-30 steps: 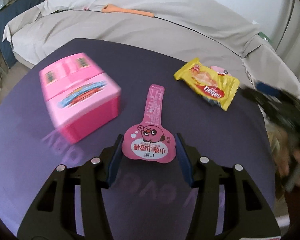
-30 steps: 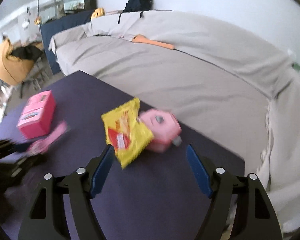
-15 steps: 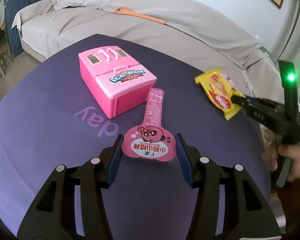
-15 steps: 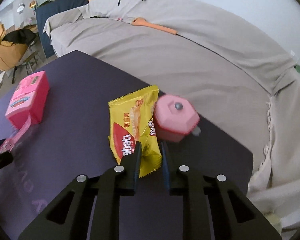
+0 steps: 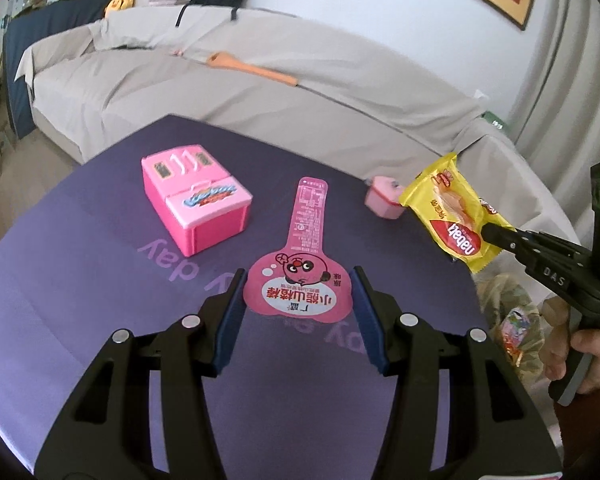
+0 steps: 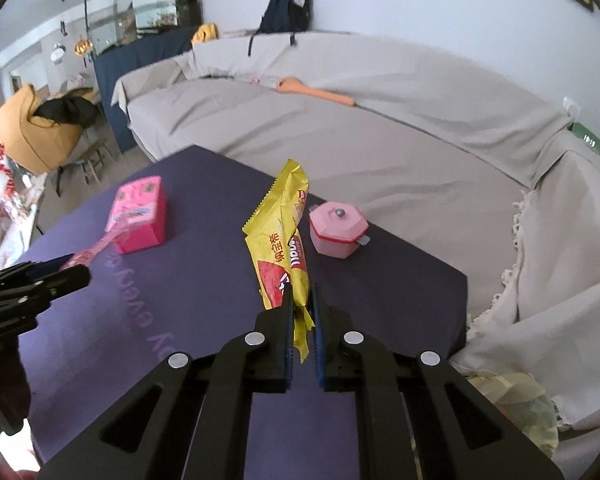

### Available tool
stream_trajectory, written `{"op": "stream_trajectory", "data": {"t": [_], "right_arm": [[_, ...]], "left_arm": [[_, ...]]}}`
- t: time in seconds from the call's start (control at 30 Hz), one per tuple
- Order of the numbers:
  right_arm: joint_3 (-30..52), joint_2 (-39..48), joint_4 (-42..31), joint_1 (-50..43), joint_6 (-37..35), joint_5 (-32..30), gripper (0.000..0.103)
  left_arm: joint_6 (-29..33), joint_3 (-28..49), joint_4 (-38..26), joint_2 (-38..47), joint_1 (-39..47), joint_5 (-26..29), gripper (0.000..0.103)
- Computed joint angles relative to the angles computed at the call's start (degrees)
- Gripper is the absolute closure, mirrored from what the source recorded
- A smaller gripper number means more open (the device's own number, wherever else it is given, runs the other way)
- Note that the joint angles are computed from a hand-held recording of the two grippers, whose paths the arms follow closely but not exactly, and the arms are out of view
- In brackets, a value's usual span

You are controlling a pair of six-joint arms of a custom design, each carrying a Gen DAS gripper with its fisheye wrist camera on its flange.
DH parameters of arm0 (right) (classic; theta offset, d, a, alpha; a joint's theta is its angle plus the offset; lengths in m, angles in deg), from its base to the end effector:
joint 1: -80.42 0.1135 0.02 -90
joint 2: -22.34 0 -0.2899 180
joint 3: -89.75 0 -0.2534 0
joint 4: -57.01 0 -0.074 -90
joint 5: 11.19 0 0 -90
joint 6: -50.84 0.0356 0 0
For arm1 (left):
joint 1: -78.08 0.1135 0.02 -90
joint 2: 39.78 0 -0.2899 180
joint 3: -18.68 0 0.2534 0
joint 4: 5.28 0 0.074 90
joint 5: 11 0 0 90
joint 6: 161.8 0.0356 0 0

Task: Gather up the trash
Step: 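Carry the yellow chip bag and pink lollipop into the trash bag and release both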

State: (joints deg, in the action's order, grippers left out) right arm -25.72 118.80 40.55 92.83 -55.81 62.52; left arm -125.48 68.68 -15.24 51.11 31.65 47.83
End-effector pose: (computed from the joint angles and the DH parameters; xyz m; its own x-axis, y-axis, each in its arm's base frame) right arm 0.3294 0.0827 0.1867 -0.5884 -0.4111 -0.6963 -0.5811 0.8137 0.0107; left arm 0.2077 -0.1916 0.1565 -0.6346 -0.3331 -0.6973 -0.1969 0.9422 -0.2710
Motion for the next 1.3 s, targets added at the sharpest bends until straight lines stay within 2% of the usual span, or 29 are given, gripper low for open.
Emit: {"op": "stream_trajectory", "data": {"t": [0.13,0.37,0.47,0.6,0.8,1.0,1.3], "right_arm": [[-2.94,-5.42,-1.17,-2.49,-2.01,-2.72,0.093],[-6.75,-13.44,-4.41,-8.57,-5.77,-6.21,0.093],[-8.07,-16.53,-5.14,-12.95,-7.60,-9.43,0.093],[-8.21,-19.04,-7.30,-21.09,-10.91,-14.72,0.093],[-5.32,-17.14,-10.36,-34.53,-15.89,-19.64,0.093],[-2.46,-10.89,-10.18,-46.29,-18.99,-23.82,0.093],[-0.10,-0.49,-9.43,-53.30,-19.99,-26.26,0.093]], "left_arm": [[-2.64,1.84,-3.18,-1.43,-5.05,-5.08,0.054],[-6.58,7.57,-7.94,0.11,-10.32,-8.16,0.054],[-5.87,12.70,-11.87,1.89,-11.86,-9.91,0.054],[-1.54,22.37,-16.11,5.55,-13.26,-11.53,0.054],[5.69,34.86,-15.55,12.61,-14.36,-8.94,0.054],[9.29,44.27,-15.21,20.06,-15.20,-4.38,0.054],[10.68,52.07,-14.88,27.94,-15.07,0.13,0.054]]}}
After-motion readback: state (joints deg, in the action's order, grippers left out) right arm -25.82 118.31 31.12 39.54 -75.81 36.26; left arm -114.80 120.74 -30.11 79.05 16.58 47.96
